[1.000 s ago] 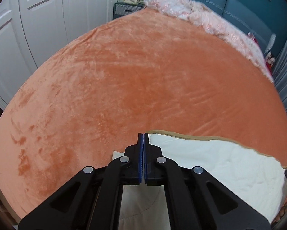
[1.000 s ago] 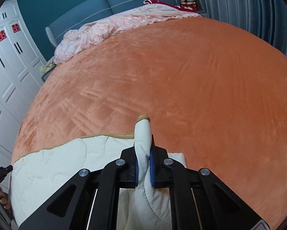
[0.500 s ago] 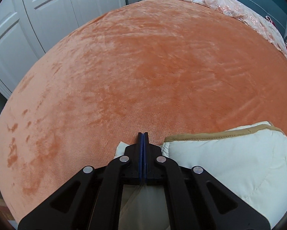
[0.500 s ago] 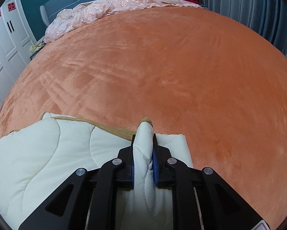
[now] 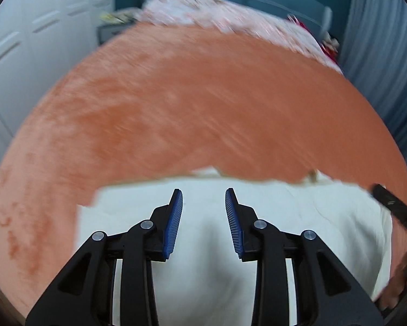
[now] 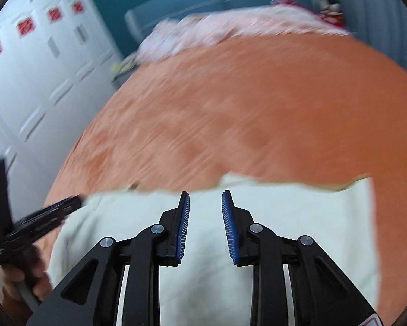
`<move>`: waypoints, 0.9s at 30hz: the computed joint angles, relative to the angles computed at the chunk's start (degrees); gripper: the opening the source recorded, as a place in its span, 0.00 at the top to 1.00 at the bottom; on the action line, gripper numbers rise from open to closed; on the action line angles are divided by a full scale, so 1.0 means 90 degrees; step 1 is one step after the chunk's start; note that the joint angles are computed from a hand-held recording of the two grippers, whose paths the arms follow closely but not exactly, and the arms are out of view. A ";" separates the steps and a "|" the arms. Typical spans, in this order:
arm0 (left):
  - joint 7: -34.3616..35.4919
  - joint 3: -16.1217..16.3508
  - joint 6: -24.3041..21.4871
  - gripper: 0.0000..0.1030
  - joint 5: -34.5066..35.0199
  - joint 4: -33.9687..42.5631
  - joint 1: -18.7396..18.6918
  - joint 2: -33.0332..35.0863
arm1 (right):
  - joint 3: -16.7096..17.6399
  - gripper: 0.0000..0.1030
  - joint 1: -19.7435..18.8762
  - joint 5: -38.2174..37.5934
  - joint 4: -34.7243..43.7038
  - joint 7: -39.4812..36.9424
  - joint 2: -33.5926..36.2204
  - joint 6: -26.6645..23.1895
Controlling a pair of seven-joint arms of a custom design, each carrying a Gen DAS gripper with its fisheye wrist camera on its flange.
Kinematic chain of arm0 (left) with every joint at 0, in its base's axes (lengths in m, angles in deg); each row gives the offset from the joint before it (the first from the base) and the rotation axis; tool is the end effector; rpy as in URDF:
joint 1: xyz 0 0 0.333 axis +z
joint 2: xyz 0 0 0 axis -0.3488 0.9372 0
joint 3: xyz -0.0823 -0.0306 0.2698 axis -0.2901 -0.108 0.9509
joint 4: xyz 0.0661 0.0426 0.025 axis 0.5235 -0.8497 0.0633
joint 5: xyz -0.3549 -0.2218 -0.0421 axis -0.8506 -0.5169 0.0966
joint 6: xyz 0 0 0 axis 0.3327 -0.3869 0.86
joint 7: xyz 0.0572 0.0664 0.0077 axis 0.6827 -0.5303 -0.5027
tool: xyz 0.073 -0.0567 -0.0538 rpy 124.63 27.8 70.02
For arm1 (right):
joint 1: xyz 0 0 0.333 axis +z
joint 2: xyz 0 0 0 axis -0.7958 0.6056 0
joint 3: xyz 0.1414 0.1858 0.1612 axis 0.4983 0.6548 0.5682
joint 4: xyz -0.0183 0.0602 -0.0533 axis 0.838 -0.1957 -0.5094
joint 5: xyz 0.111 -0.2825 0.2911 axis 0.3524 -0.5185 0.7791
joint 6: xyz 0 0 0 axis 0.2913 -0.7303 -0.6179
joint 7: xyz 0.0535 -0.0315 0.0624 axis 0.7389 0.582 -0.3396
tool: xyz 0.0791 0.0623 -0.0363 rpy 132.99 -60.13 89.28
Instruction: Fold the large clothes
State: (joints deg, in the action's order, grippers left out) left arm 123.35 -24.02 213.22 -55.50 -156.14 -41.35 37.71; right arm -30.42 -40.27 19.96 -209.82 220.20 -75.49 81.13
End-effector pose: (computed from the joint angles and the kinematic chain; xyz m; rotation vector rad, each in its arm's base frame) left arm 0.6152 -0.3788 0.4834 -1.4763 2.3823 -0.8408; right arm 0.4833 0.1956 0.4854 -1.3037 2.1082 -0.5002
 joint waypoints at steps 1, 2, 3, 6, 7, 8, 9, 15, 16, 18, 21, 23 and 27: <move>-0.0004 -0.0020 -0.0141 0.69 0.0066 0.0105 -0.0076 0.0114 | -0.0044 0.80 0.0140 0.0154 0.0242 -0.0308 0.0307 -0.0096; -0.0001 -0.0038 -0.0252 0.69 0.0108 0.0186 -0.0141 0.0236 | -0.0062 0.80 0.0233 0.0265 0.0457 -0.0527 0.0607 -0.0162; -0.0022 -0.0047 -0.0329 0.69 0.0115 0.0237 -0.0188 0.0329 | -0.0120 0.81 0.0326 0.0461 0.0617 -0.0738 0.0871 -0.0153; -0.0221 0.0017 -0.0210 0.70 0.0239 0.0179 -0.0330 0.0470 | -0.0234 0.82 0.0428 0.0881 0.0840 -0.0983 0.1377 -0.0080; -0.0252 0.0034 -0.0179 0.70 0.0278 0.0206 -0.0357 0.0534 | -0.0178 0.84 0.0444 0.0805 0.0828 -0.0812 0.1436 -0.0073; -0.0229 0.0018 -0.0152 0.70 0.0244 0.0230 -0.0346 0.0595 | -0.0199 0.84 0.0450 0.0834 0.0805 -0.0798 0.1478 -0.0037; -0.0222 0.0020 -0.0121 0.70 0.0238 0.0229 -0.0349 0.0641 | -0.0234 0.85 0.0460 0.0924 0.0807 -0.0839 0.1554 0.0036; -0.0533 0.0275 0.0337 0.69 0.0726 0.0227 -0.0634 0.0906 | -0.0287 0.87 0.0396 0.0692 0.0772 -0.0563 0.1863 0.0403; -0.0608 0.0321 0.0416 0.69 0.0839 0.0197 -0.0686 0.0913 | -0.0284 0.87 0.0385 0.0524 0.0816 -0.0450 0.1934 0.0421; -0.0676 0.0347 0.0504 0.69 0.0940 0.0186 -0.0712 0.0940 | -0.0302 0.87 0.0378 0.0300 0.0860 -0.0294 0.2001 0.0453; -0.0731 0.0346 0.0597 0.69 0.0972 0.0164 -0.0708 0.0957 | -0.0343 0.88 0.0368 0.0138 0.0872 -0.0141 0.2060 0.0580; -0.0805 0.0391 0.0598 0.69 0.1071 0.0193 -0.0757 0.0982 | -0.0361 0.88 0.0357 0.0007 0.0865 0.0019 0.2082 0.0665; -0.0894 0.0436 0.0516 0.68 0.1248 0.0227 -0.0813 0.0961 | -0.0298 0.90 0.0335 -0.0923 0.0894 0.0952 0.1913 0.0298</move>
